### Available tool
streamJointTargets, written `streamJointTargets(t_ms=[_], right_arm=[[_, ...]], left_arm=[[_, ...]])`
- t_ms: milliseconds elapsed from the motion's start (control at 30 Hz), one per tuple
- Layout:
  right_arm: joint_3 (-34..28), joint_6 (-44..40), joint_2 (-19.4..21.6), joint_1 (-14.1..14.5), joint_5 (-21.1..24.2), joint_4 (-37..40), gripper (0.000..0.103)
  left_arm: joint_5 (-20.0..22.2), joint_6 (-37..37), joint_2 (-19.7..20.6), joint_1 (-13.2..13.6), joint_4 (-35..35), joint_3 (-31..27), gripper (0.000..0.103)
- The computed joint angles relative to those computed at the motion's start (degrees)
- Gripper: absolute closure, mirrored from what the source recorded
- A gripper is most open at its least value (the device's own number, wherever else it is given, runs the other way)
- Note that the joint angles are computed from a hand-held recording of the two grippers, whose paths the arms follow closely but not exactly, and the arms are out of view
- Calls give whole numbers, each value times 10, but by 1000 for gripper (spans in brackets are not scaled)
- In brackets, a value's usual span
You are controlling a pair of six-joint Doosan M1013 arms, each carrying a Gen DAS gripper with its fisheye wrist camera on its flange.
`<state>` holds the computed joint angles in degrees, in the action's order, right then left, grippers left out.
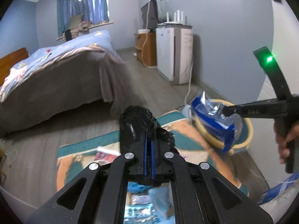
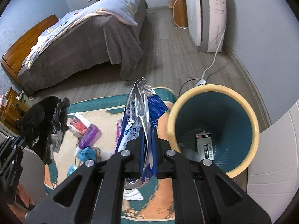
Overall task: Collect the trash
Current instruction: 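Carry both items over the wastebasket and open both grippers to drop them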
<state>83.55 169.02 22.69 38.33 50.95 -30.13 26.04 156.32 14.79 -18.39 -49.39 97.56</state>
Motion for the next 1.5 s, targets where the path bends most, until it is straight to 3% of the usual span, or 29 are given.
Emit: streamJointTargets(t_ms=[300,467,633,800,900,1200,1500], right_arm=[[45,34,-27,-10,-9,-11,96],[67,53,-36,-18,1,-9,96],[92,86,-47,-24,6,-14,96],[120,137,-62,-29,6,-28,96],[130,150,-68,-32,14,-27,96],[144,168,-71,-37,37,-17,96],[139,189,-65,-34,51,-27,96]], left_arm=[[1,-1,4,-36,15,2,99],[34,-16,10,-53,48,-22,99],[66,18,15,-67,12,-54,99],[49,66,23,-86,-11,-49,99],[81,21,42,-94,14,-61,99],[78,24,74,-128,60,-64,99],[67,8,91,-135,53,-78,99]])
